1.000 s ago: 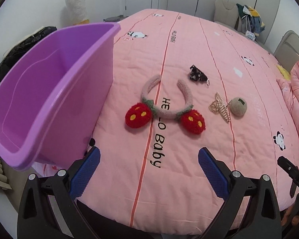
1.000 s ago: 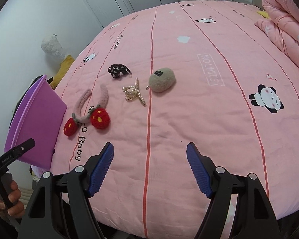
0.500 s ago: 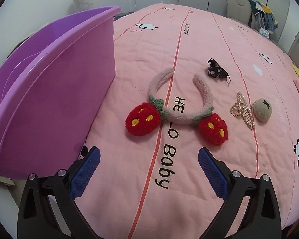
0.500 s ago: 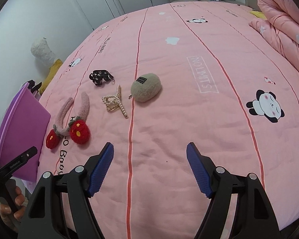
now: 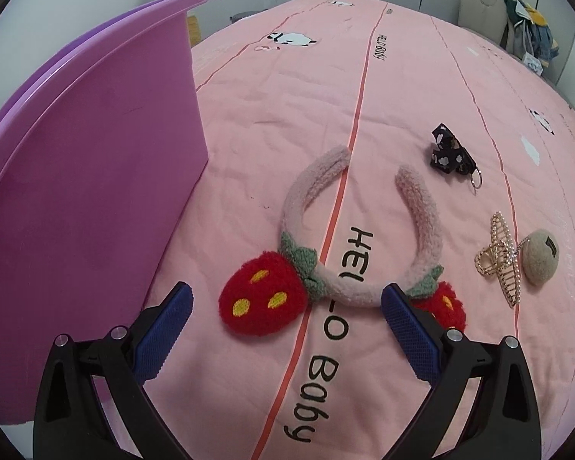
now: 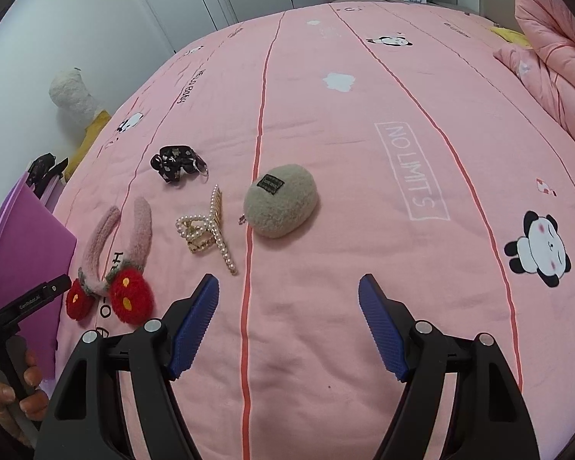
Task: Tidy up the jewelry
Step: 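Grasp the grey fuzzy pouf with the right tool while the left tool reaches the pink headband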
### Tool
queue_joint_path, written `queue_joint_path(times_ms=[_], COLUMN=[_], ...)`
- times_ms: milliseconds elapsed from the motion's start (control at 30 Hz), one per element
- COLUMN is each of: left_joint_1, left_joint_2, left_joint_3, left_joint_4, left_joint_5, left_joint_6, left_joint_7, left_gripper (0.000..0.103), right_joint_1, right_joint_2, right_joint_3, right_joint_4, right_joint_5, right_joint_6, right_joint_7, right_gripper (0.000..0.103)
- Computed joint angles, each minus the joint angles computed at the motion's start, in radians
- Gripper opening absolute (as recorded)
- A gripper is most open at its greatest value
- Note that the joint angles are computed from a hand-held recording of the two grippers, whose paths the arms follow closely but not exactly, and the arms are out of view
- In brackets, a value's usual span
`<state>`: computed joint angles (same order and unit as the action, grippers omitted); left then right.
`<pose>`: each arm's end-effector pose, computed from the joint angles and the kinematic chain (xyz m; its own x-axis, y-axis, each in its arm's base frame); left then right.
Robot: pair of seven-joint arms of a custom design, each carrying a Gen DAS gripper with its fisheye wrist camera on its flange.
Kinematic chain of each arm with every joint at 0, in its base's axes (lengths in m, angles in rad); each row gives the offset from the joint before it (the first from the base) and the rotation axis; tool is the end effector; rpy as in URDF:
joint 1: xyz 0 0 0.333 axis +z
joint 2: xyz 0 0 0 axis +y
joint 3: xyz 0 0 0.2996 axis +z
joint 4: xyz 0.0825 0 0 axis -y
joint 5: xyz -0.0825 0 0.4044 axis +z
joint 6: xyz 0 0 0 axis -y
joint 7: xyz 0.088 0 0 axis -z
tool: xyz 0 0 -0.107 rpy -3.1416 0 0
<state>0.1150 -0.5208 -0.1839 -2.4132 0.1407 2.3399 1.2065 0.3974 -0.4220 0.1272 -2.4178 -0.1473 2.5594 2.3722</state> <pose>0.4582 -0.0357 0.5222 0.2359 -0.9698 -0.0620 -0.8684 -0.1817 -0.4613 0.4188 0.2488 0.5031 -0.1026 -0.9647 -0.2424 -0.8441 0.2134 -0.4919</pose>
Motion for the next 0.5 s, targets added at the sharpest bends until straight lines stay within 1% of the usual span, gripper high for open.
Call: queue_joint_path(times_ms=[133,400,500], left_joint_1=[0.012,0.010,0.008], left_joint_2=[0.067,0.159,0.181], left_joint_3=[-0.008,-0.002,0.002], left_joint_4=[0.046,0.102,0.112], left_joint_5=[0.030,0.088,0.107], left_joint_6=[0.013,0.022,0.026], left_joint_7=[-0.012,-0.039,-0.053], left_gripper=[0.096,0.096,0.096], right_joint_1=[-0.013,-0.030,-0.031], right_joint_2=[0.086,0.191,0.223], right_joint_3=[-0.004,-0.005,-0.012], right_joint_4=[0.069,0.148,0.168], right_joint_5=[-0.009,-0.029,-0.016], right_joint_6=[0.005,-0.001,-0.005], right_joint_7=[-0.014,-0.021,-0.031], right_gripper=[0.072,0.072,0.072])
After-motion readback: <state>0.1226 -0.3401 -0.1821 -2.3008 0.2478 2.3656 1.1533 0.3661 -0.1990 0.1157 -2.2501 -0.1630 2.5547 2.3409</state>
